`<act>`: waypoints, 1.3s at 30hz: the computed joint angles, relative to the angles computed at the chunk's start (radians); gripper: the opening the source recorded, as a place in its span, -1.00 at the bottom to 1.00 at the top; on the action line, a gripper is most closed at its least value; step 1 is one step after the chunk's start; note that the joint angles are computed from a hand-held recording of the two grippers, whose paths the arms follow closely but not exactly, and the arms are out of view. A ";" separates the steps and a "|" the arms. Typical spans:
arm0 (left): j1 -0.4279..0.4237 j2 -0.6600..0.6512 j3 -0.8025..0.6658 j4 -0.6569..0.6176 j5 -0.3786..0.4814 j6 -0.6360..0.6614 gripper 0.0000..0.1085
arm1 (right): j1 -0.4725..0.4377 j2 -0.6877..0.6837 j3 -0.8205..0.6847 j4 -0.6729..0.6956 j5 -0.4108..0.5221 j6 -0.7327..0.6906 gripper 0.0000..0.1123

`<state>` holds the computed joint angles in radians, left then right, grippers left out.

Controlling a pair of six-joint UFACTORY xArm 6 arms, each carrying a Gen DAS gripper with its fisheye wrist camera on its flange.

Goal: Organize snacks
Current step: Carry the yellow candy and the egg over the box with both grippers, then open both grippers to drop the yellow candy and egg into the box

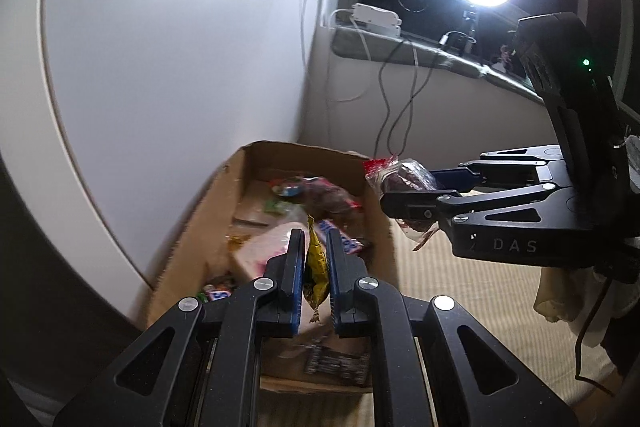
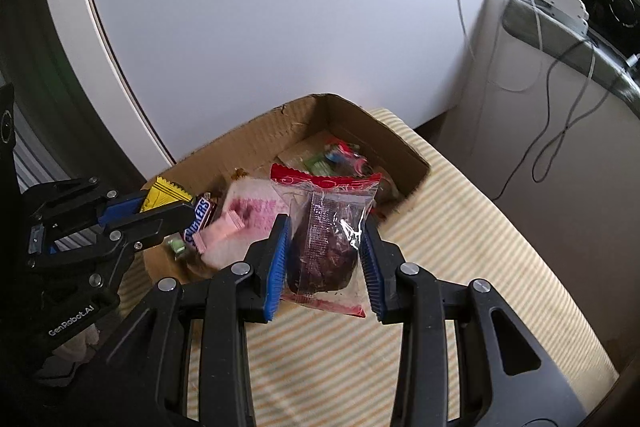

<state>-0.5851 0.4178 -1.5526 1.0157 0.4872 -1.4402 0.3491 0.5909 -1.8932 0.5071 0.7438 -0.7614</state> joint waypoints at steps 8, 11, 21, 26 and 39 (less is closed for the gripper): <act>0.028 -0.007 0.024 0.000 0.004 -0.011 -0.83 | 0.024 0.109 -0.151 -0.038 0.060 0.045 -0.37; 0.037 -0.002 0.024 -0.005 0.001 -0.009 -0.83 | 0.028 0.148 -0.207 -0.052 0.088 0.058 -0.37; 0.046 0.025 0.001 -0.042 -0.008 0.029 -0.83 | 0.035 0.250 -0.351 -0.092 0.157 0.095 -0.36; 0.048 0.030 -0.003 -0.053 -0.003 0.038 -0.83 | 0.032 0.289 -0.408 -0.103 0.183 0.113 -0.35; 0.044 0.025 0.001 -0.038 0.026 0.021 -0.57 | 0.033 0.322 -0.449 -0.124 0.183 0.133 -0.02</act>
